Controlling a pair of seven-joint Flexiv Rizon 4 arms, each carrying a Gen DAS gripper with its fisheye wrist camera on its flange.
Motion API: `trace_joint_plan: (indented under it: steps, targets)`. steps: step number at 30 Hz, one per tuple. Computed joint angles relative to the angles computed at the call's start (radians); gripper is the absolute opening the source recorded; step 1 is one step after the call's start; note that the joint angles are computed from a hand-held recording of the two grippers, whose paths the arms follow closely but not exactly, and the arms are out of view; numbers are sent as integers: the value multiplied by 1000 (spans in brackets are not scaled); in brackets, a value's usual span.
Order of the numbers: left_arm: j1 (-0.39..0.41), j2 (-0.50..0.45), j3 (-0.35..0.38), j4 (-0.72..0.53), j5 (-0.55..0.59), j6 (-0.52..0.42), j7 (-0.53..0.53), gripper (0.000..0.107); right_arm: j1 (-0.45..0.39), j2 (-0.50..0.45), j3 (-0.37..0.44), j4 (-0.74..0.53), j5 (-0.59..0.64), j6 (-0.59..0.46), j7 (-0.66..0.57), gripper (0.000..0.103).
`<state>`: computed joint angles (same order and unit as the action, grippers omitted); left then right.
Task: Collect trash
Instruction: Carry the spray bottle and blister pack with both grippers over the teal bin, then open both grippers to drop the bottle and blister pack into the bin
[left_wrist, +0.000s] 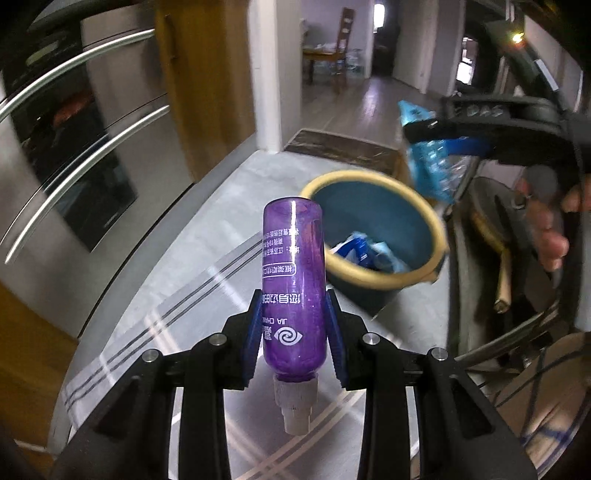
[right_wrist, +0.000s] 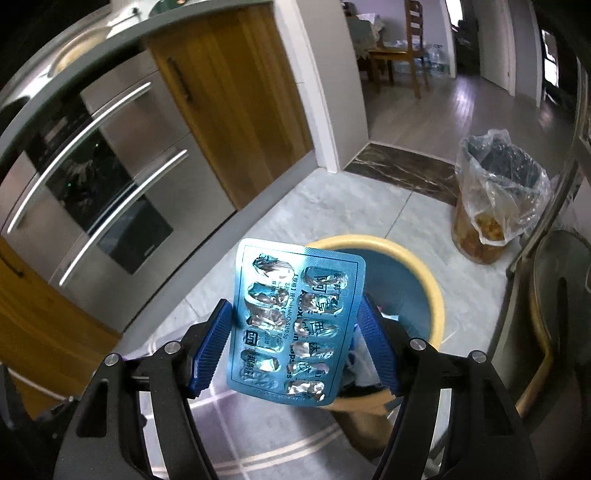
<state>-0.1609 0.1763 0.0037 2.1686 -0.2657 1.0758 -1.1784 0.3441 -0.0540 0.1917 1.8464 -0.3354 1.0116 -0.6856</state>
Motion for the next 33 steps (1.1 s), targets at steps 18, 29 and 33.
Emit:
trace_joint_plan:
  steps: [18, 29, 33]
  targets:
    - [-60, -275, -86, -210, -16, -43, -10, 32, -65, -106, -26, -40, 312, -136, -29, 70]
    - [-86, -422, -82, -378, 138, -88, -81, 32, -85, -127, -38, -34, 308, -101, 14, 71]
    - [-82, -461, -83, -414, 121, -108, -123, 32, -94, -137, -40, -34, 315, -95, 11, 71]
